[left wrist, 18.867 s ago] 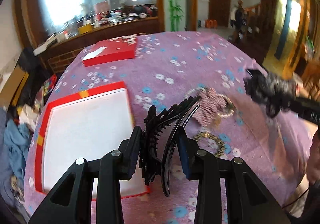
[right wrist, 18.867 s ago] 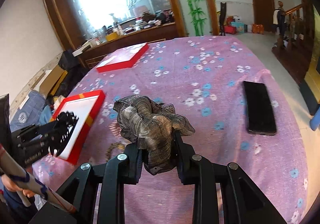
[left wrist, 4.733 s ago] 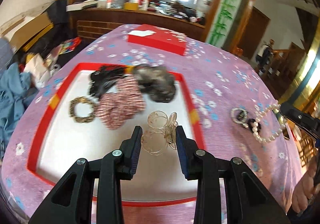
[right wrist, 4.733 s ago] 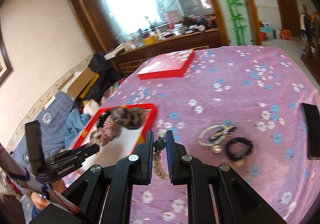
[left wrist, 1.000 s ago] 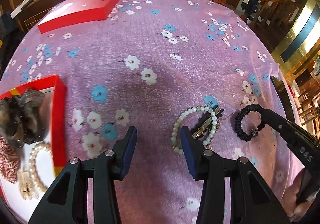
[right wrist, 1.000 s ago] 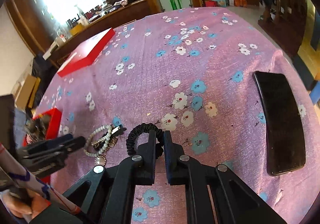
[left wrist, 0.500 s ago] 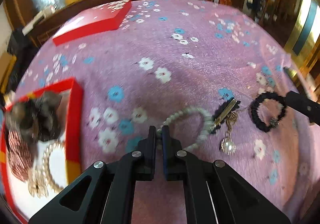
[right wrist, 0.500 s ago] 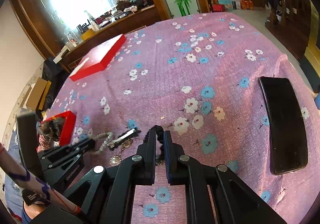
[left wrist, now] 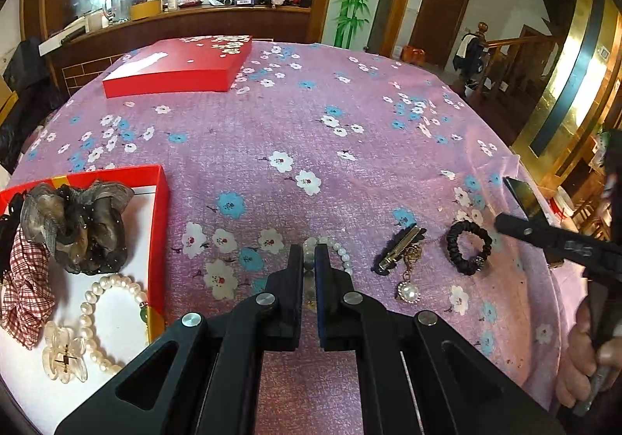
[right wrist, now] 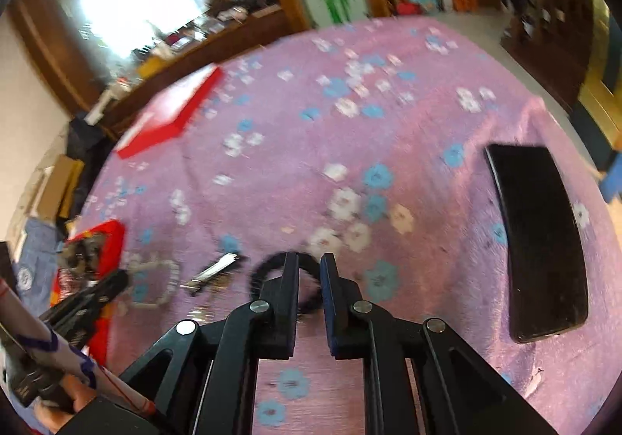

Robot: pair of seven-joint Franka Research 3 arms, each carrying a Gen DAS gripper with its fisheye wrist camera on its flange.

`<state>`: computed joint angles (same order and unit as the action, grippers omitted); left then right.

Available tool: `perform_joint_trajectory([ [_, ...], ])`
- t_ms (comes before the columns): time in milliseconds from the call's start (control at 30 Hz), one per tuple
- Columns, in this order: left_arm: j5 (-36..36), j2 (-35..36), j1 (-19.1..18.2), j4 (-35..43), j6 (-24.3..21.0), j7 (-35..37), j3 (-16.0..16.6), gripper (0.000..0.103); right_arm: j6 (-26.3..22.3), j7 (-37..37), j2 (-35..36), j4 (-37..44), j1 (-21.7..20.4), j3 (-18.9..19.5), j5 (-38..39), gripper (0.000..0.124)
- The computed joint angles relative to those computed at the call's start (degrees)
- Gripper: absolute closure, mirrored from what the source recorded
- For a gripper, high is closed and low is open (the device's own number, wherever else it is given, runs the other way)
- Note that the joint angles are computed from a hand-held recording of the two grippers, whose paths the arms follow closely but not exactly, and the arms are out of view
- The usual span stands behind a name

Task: Organize jewelry
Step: 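Grasp the black scrunchie with the right tool while the left tool grasps the white bead bracelet, then carry the black scrunchie and white bead bracelet over the tray with both tools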

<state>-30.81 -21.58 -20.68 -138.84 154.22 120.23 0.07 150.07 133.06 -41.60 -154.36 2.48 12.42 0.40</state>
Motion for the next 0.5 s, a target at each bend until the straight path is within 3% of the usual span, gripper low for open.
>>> perform_joint_trajectory([
  [33,-0.4,-0.3,-0.2,-0.2,0.2,0.4,0.2,0.098,-0.2,-0.2,0.3,0.0,0.0,-0.3,0.1,0.112],
  [133,-1.1,-1.1,-0.8,-0.7,0.3,1.0,0.4,0.098,-1.4,0.4,1.2,0.5,-0.8,0.4,-0.8,0.086],
  [300,-0.5,-1.2,-0.6,-0.7,-0.4,0.5,0.3,0.098,-0.5,-0.1,3.4,0.9,-0.2,0.0,-0.8,0.085],
  [467,-0.1,-1.2,-0.5,-0.7,-0.8,0.2,0.1,0.098,-2.8,1.7,5.4,3.4,-2.0,3.6,-7.2,0.115],
  [500,-0.2,-1.1,-0.6,-0.6,-0.7,0.2,0.1,0.098,-2.8,1.9,5.2,3.3,-1.7,3.5,-7.7,0.116],
])
